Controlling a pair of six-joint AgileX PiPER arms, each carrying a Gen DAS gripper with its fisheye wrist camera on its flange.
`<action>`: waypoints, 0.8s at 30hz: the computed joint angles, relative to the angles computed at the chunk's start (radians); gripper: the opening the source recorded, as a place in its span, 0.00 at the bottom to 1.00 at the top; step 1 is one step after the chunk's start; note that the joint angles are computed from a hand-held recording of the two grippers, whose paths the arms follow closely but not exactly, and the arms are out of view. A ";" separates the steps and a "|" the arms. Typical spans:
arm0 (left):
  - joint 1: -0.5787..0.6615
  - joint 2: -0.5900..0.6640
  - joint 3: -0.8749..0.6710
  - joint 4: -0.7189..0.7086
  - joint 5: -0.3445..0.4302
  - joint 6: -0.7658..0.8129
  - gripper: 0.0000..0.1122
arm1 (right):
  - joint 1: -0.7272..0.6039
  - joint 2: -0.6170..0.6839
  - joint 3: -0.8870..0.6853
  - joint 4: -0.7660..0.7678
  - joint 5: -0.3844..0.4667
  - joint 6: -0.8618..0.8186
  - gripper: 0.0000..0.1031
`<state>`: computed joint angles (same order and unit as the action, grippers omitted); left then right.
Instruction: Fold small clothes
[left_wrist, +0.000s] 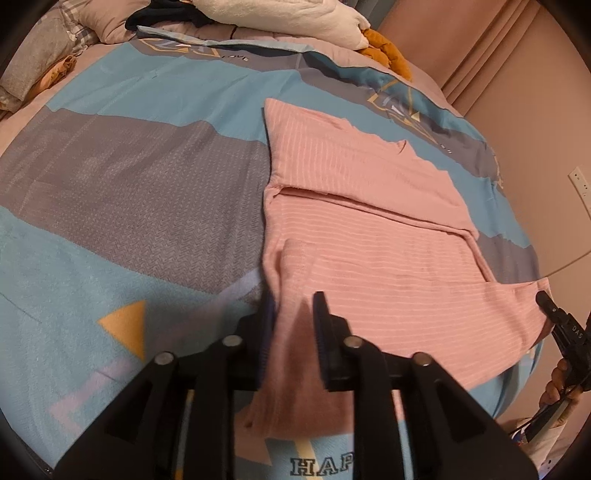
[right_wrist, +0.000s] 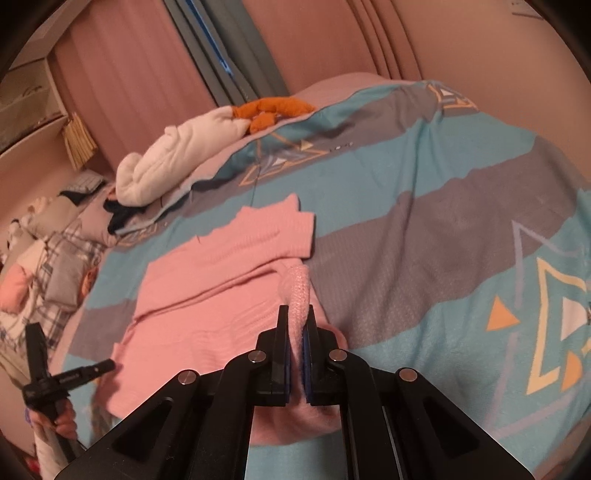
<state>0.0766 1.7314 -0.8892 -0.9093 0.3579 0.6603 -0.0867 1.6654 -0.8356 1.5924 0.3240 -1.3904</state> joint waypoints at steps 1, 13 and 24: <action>0.001 -0.010 0.005 -0.018 0.002 0.017 0.23 | -0.005 0.005 0.001 0.005 0.000 0.000 0.06; 0.061 0.014 -0.049 -0.189 0.172 0.198 0.41 | -0.037 0.041 0.032 -0.053 0.006 0.082 0.06; 0.038 0.135 -0.170 -0.007 0.222 0.013 0.42 | -0.046 0.052 0.025 -0.101 0.013 0.121 0.06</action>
<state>0.1145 1.8659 -1.0590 -0.9159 0.5798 0.6728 -0.1330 1.7178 -0.8108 1.4916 0.3375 -1.2689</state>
